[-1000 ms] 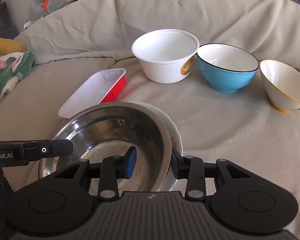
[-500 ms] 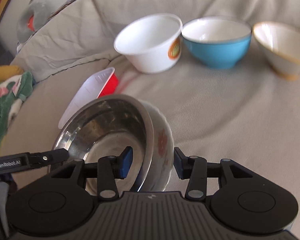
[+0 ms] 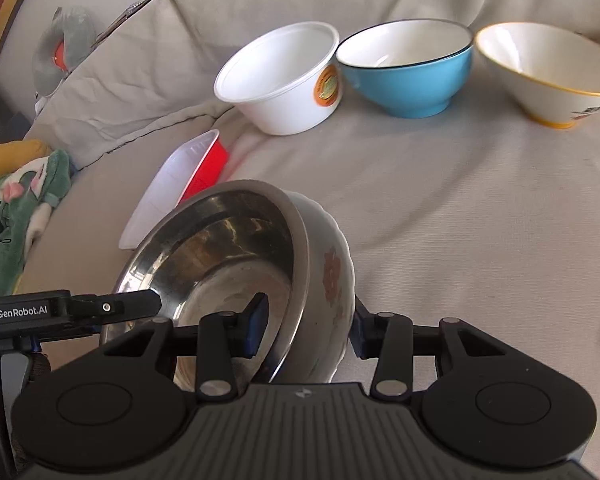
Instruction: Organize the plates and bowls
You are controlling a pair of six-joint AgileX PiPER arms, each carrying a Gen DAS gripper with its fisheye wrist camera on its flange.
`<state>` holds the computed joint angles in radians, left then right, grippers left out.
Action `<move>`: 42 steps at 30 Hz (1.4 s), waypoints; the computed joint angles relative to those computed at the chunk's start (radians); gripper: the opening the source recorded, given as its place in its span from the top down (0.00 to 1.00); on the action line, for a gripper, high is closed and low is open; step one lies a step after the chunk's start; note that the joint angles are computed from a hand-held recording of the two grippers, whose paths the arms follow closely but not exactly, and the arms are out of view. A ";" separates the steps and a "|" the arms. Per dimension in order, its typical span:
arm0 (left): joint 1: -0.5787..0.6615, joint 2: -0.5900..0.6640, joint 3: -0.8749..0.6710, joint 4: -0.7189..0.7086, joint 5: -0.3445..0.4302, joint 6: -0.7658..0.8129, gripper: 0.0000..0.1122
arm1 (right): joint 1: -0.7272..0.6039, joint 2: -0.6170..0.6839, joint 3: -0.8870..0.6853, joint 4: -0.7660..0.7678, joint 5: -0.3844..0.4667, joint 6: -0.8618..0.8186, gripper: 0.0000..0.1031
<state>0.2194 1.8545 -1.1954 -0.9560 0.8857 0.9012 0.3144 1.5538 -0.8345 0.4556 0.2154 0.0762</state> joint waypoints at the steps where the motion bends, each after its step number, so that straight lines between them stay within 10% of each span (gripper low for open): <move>1: -0.008 -0.001 0.005 0.000 -0.006 0.004 0.53 | -0.009 -0.003 0.007 0.023 0.005 -0.021 0.59; 9: 0.003 -0.002 -0.002 -0.026 0.012 0.020 0.54 | -0.046 0.000 0.037 0.220 -0.014 -0.224 0.59; 13: 0.072 -0.021 -0.025 -0.119 0.041 0.064 0.54 | -0.073 -0.083 0.045 0.018 -0.037 -0.068 0.59; 19: 0.028 0.032 -0.185 -0.130 -0.122 0.046 0.54 | -0.131 -0.071 -0.076 0.032 0.019 -0.092 0.59; 26: 0.035 0.126 -0.253 0.059 -0.361 -0.167 0.62 | -0.053 -0.060 -0.089 -0.292 0.016 0.213 0.59; 31: 0.101 0.145 -0.247 0.006 -0.295 -0.117 0.62 | -0.037 -0.016 -0.161 -0.244 0.069 0.178 0.59; 42: -0.039 0.247 -0.549 -0.148 0.163 -0.202 0.62 | -0.195 0.015 -0.316 -0.343 0.172 0.366 0.59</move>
<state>0.1804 2.1014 -1.7441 -1.1040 1.0492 0.6992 0.1197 1.5693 -1.1506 0.1123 0.3876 0.4419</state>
